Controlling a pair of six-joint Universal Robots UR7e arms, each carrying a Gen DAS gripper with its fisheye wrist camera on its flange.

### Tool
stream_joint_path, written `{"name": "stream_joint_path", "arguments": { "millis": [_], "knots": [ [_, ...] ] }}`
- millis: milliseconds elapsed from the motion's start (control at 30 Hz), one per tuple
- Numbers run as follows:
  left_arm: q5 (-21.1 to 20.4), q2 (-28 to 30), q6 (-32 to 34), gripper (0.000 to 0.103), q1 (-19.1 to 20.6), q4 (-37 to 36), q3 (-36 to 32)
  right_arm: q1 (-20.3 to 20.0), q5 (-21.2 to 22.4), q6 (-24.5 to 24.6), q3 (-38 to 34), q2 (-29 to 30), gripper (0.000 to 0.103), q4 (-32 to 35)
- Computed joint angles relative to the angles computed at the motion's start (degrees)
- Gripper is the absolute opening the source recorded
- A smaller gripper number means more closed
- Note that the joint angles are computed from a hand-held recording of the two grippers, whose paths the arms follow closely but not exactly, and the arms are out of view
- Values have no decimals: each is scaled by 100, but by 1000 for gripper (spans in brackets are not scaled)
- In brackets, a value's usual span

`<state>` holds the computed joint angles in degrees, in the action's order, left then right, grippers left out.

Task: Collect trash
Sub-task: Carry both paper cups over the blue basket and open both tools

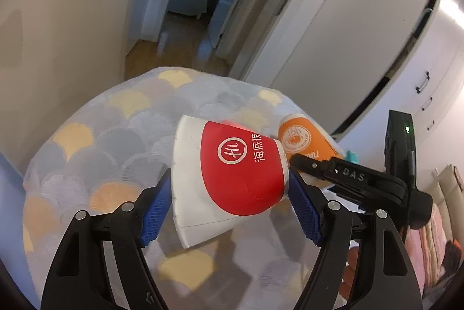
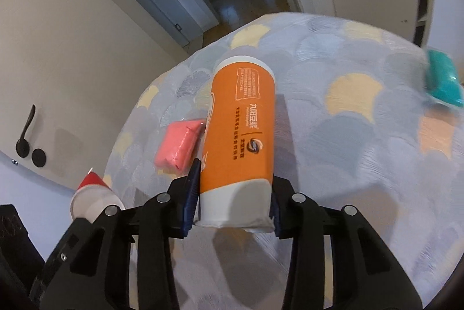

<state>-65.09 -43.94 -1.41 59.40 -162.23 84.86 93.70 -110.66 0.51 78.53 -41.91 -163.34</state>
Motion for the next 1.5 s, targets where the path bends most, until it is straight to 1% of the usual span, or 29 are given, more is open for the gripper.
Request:
{"name": "stream_joint_path", "arguments": {
  "millis": [100, 267, 433, 533, 600, 700, 833, 900, 967, 1100, 1233, 1333, 1433, 1467, 1500],
  "knots": [
    [-44, 12, 43, 73, -130, -61, 43, 44, -144, -155, 403, -272, 37, -394],
    [-116, 38, 136, 73, -409, -131, 162, 251, -775, -792, 1175, -768, 37, -1437],
    [-205, 115, 204, 73, -693, -135, 248, 394, -1255, -1255, 1928, -1304, 37, -2433],
    [-272, 200, 261, 73, -889, -123, 243, 433, -1476, -1509, 2229, -1561, 37, -2931],
    [-305, 274, 307, 73, -1043, -99, 208, 436, -1556, -1605, 2437, -1775, 37, -3251],
    [-356, 392, 405, 73, -1276, -76, 127, 386, -1601, -1593, 2790, -2212, 37, -3678],
    [-528, 626, 520, 73, -1535, -45, -39, 287, -1981, -1895, 3173, -2710, 37, -4425],
    [-585, 842, 557, 73, -1650, 24, -176, 175, -2070, -1877, 3334, -2915, 37, -4545],
    [-659, 1059, 492, 73, -1726, 154, -307, -42, -2098, -1718, 3554, -3185, 37, -4559],
    [-805, 1549, 467, 73, -1849, 431, -581, -578, -2027, -1300, 3876, -3660, 37, -4281],
    [-847, 1998, 580, 74, -1956, 566, -790, -1018, -1943, -951, 4005, -3832, 38, -3960],
    [-848, 2239, 583, 74, -1988, 680, -917, -1287, -1813, -781, 4151, -4011, 39, -3793],
    [-850, 2435, 664, 74, -2007, 789, -1051, -1464, -1761, -729, 4210, -4100, 40, -3705],
    [-725, 2502, 673, 76, -2024, 787, -1083, -1417, -1821, -702, 4185, -4045, 41, -3704],
    [-631, 2546, 653, 78, -2031, 786, -1115, -1463, -1781, -703, 4192, -4077, 41, -3663]
  ]
}}
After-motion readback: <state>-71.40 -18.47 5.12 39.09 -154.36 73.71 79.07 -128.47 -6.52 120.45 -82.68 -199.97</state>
